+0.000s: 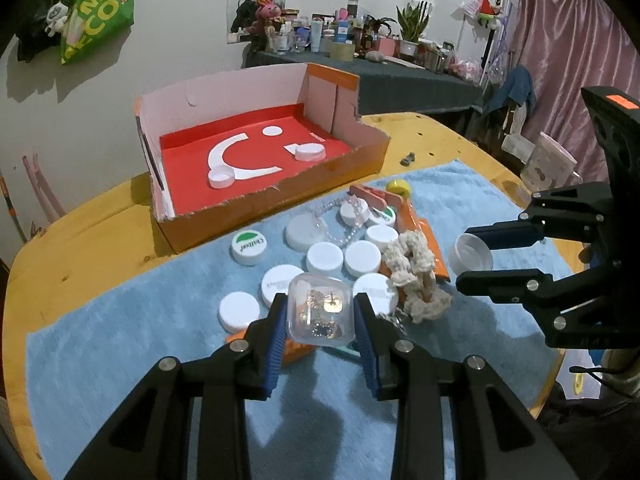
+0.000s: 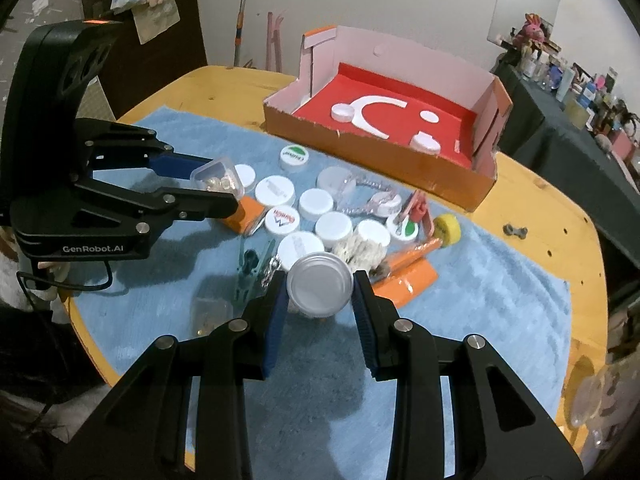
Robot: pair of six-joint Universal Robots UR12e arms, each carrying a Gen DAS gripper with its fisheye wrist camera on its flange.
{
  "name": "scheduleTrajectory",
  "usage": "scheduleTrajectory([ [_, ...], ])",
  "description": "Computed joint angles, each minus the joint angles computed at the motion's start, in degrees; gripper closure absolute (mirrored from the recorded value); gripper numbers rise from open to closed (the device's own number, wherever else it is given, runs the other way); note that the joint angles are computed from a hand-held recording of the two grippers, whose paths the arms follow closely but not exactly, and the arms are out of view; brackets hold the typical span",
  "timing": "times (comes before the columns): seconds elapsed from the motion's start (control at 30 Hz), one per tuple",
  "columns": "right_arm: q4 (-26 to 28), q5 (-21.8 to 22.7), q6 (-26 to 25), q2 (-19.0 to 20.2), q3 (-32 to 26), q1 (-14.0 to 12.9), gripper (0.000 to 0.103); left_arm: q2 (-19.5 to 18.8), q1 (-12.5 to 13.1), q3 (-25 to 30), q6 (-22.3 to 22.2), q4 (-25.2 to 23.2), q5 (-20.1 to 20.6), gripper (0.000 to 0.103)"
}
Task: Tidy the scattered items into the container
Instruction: 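Lift the clear cup and clear coin box and carry both toward the red box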
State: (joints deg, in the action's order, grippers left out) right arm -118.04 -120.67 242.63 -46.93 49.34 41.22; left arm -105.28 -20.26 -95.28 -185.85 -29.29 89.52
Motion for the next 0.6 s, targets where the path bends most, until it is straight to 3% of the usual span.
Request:
scheduleTrajectory([
  [0.6, -0.67, -1.67, -0.94, -2.19, 2.01, -2.38, 0.072, -1.7, 1.86, 4.06, -0.84, -1.04, 0.3, 0.068],
])
